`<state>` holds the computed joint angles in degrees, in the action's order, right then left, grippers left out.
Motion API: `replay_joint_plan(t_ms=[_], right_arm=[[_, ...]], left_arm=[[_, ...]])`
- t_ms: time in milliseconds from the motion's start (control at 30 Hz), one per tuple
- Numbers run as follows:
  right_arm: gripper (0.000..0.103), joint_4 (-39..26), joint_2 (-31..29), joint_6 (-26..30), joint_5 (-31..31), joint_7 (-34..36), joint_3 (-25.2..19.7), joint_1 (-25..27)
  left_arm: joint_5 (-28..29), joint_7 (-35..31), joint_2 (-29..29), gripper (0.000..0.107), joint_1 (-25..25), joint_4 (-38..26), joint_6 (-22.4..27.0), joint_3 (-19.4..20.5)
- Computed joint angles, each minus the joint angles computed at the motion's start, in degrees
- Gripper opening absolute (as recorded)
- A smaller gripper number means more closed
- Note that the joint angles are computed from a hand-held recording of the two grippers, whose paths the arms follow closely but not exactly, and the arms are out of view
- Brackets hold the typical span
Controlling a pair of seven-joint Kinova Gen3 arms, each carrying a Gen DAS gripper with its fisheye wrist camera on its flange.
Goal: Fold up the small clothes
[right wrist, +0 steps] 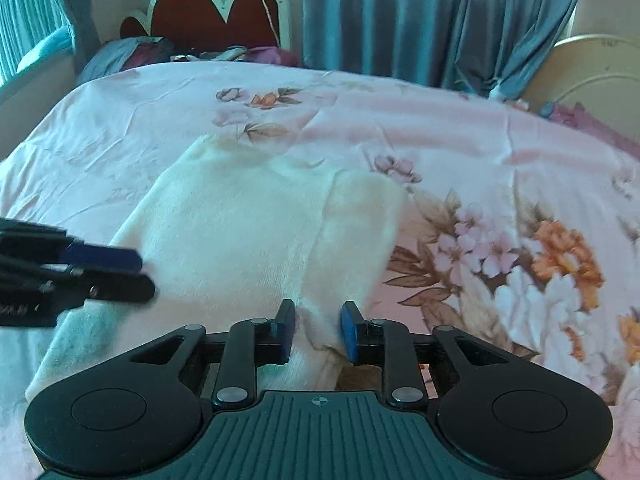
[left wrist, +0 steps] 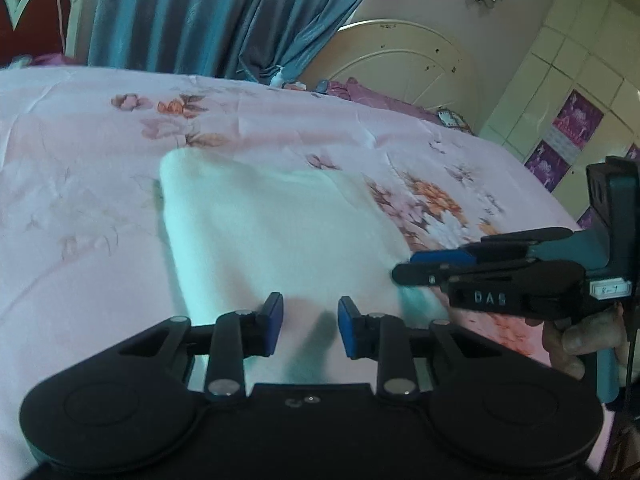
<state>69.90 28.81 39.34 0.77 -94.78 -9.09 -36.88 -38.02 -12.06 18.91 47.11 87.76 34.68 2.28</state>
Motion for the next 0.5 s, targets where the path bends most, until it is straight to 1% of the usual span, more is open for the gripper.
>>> replay_joint_plan(t_ms=[33,67,133,167,200,233,267,333,367,400,467,500], right_arm=[[0.024,1.47,-1.11,-1.06,-1.06,0.85,-0.99,0.87],[0.024,2.58,-2.00,-1.37,-2.74,2.63,-2.81,2.52],[0.024,4.91,-3.84,-0.13,-7.29,7.29,-8.11,7.19],[0.024,6.00,-4.42,0.61,-8.99,9.62,-9.71,8.66],[0.024,7.06,-4.96,1.70,-9.75,11.17,-10.24,9.08],[0.024,7.93,-5.41,2.38,-9.59,11.88,-9.71,8.43],[0.024,8.98,-5.80,2.69,-8.49,11.66,-8.13,6.81],[0.024,11.84,-7.15,1.31,-5.73,9.16,-3.42,2.61],[0.024,12.43,-7.64,1.27,-4.03,6.88,-1.66,1.03],[0.024,12.95,-8.09,1.31,-2.81,5.32,-0.96,0.48],[0.024,14.32,-9.68,1.31,-2.27,2.19,-0.51,0.56],[0.024,16.11,-11.29,0.05,-2.52,1.09,-0.67,1.03]], left_arm=[[-0.48,1.99,-0.49,0.028,1.58,0.57,0.38,-0.69],[-1.25,4.32,-1.08,0.028,3.99,1.51,0.23,-2.45],[-1.65,8.98,-2.22,0.028,9.30,3.53,-0.09,-6.27],[-2.04,11.31,-2.31,0.028,11.45,4.08,0.46,-7.53],[-2.49,13.64,-2.33,0.028,12.86,4.62,1.15,-7.72],[-3.30,15.97,-2.24,0.028,13.30,5.05,1.53,-7.11],[-4.22,18.30,-2.13,0.028,13.48,5.47,1.77,-6.30],[-6.93,22.53,-1.75,0.028,11.61,5.30,3.63,-1.77],[-8.08,23.49,-1.19,0.028,11.13,4.29,5.96,0.37],[-8.62,23.52,-0.65,0.028,11.13,3.09,8.29,1.70],[-8.62,23.35,0.37,0.028,12.04,0.35,12.95,3.09],[-8.73,23.88,0.76,0.028,13.20,-0.90,15.28,3.07]])
